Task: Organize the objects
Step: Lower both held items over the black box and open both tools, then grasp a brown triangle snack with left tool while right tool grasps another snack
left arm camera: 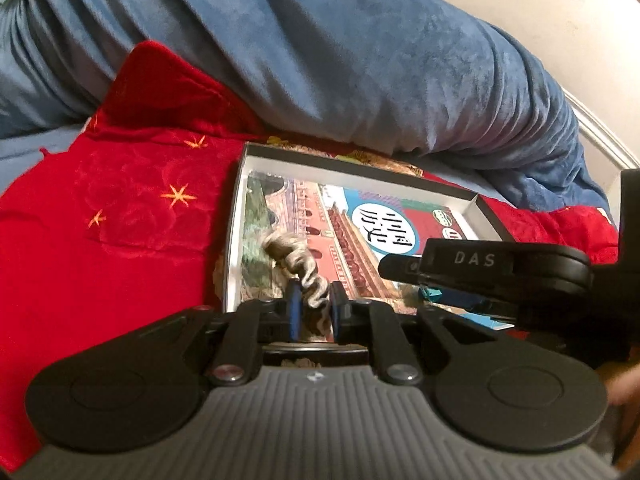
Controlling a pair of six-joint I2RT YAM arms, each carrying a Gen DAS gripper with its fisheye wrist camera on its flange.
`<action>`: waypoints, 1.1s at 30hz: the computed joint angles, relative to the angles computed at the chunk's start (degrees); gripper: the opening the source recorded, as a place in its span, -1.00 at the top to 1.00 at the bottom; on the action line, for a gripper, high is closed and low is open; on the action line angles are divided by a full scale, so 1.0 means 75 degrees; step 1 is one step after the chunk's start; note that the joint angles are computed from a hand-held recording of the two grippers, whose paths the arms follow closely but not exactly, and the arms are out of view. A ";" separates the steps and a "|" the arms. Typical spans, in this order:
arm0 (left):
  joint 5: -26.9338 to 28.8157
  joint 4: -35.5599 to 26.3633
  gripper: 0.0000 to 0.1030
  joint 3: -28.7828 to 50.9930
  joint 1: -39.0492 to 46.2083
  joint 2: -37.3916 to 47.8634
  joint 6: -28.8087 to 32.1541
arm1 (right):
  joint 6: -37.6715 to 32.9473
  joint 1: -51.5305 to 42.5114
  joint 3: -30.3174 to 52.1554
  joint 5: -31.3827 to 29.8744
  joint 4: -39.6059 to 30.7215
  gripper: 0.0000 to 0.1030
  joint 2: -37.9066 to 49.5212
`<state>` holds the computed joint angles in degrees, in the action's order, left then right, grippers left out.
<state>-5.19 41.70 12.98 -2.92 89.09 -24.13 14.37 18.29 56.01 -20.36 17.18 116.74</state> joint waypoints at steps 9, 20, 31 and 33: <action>-0.0499 -0.0335 -0.62 -0.0203 -0.0632 -0.0724 -0.0240 | 0.0005 -0.0376 -0.0462 -0.0795 0.0317 -0.42 -0.0500; -0.2336 -0.2179 -1.00 -0.0853 -0.2795 -0.4107 -0.0350 | -0.0525 -0.1780 -0.2342 -0.2080 -0.0213 -1.00 -0.4028; -0.7114 -0.8123 -1.00 -0.0416 -0.8571 -0.6057 -0.5190 | -0.1428 -0.4393 -0.4590 -0.2784 -0.2462 -1.00 -0.8871; -0.7455 -0.8932 -1.00 -0.0303 -0.9541 -0.5095 -0.7085 | -0.1862 -0.4515 -0.4880 -0.2889 -0.2482 -1.00 -0.8912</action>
<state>-61.10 -25.29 10.71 -74.47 50.87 -77.27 0.41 -15.58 19.41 -42.02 -1.44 49.90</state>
